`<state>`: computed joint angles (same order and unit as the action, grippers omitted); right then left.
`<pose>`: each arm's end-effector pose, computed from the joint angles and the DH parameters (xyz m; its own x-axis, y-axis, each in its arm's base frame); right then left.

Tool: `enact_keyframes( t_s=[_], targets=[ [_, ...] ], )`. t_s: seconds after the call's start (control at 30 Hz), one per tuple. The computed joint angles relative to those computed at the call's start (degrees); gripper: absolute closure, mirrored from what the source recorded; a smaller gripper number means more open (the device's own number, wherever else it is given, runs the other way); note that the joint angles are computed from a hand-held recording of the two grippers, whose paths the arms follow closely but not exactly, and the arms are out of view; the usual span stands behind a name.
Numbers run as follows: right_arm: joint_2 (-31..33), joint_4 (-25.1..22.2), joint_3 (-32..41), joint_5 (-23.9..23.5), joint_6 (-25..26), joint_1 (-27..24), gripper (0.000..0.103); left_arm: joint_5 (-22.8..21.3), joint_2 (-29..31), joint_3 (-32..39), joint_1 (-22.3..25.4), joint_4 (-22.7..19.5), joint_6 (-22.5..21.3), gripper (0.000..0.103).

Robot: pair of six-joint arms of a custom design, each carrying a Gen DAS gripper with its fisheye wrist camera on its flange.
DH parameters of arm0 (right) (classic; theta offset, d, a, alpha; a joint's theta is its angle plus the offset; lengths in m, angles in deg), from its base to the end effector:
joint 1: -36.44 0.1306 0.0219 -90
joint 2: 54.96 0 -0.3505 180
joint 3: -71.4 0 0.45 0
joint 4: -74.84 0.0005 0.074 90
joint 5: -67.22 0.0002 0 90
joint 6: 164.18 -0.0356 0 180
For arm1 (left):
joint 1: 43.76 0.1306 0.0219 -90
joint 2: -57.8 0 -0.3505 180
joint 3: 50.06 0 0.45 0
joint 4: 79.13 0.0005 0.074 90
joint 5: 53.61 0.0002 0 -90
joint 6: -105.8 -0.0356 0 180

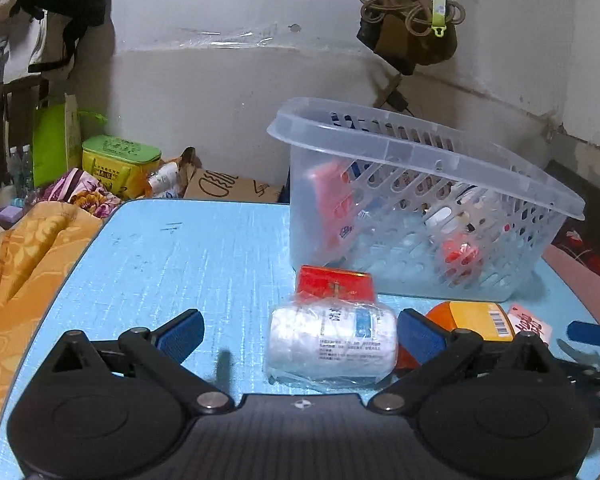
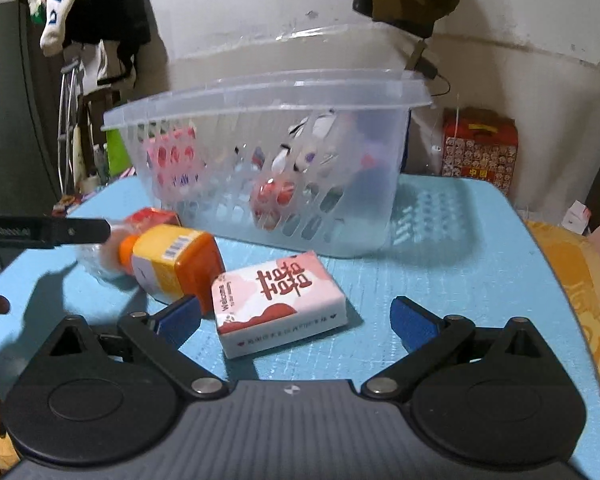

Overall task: Organize objects
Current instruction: 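Grasp the white wrapped bottle with the left tool while the right tool grasps the pink box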

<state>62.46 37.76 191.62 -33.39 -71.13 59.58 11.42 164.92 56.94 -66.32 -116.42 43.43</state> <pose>0.6622 0.2896 0.4022 -0.4892 -0.2659 -0.8306 -0.5530 0.8311 0.0596 0.6145 -0.2396 0.3999 -0.5147 -0.2414 -0.8227 -0.2264 0.9638 -0.1412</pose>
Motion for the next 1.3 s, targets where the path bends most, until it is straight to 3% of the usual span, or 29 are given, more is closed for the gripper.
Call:
enact_keyframes(
  t_s=[0.13, 0.3, 0.43, 0.5, 0.57, 0.67, 0.7, 0.8, 1.1, 1.3],
  targets=[
    [0.9, -0.4, 0.2, 0.4, 2.5, 0.4, 0.003, 0.2, -0.2, -0.6, 0.0, 0.2, 0.4, 0.0],
    [1.2, -0.7, 0.4, 0.2, 4.6, 0.6, 0.024, 0.9, -1.0, -2.3, -0.3, 2.1, 0.0, 0.0],
    [0.0, -0.7, -1.1, -0.7, 4.4, 0.4, 0.025, 1.4, 0.3, -1.2, -1.0, 1.1, -2.4, 0.0],
    [-1.1, -1.2, -2.1, -1.4, 4.8, 0.4, 0.025, -0.8, 1.0, -0.5, -1.5, 0.5, -3.1, 0.0],
    [-2.3, -0.9, -3.4, -1.5, 5.0, 0.4, 0.025, -2.6, 1.4, 0.0, -1.7, 0.1, -2.8, 0.0],
    [-3.9, -1.4, -4.6, -2.0, 4.3, 0.3, 0.025, -1.2, 1.3, -0.2, -1.3, 0.3, -0.9, 0.0],
    [-4.6, -1.8, -5.1, -2.5, 4.1, 0.2, 0.025, -1.4, 1.4, -0.1, -1.4, 0.2, -1.0, 0.003],
    [-7.2, -1.8, -7.9, -3.3, 4.3, 0.0, 0.025, -1.7, 1.2, -0.6, -1.3, 0.0, -1.5, 0.026],
    [-10.5, 0.7, -11.2, -3.8, 1.9, -0.4, 0.025, -8.8, -3.2, -4.8, -4.1, 4.2, -4.0, 0.027],
    [-11.3, 1.9, -12.0, -4.0, 0.7, -0.7, 0.025, -10.1, -5.8, -6.1, -6.3, 5.2, -4.5, 0.027]
  ],
)
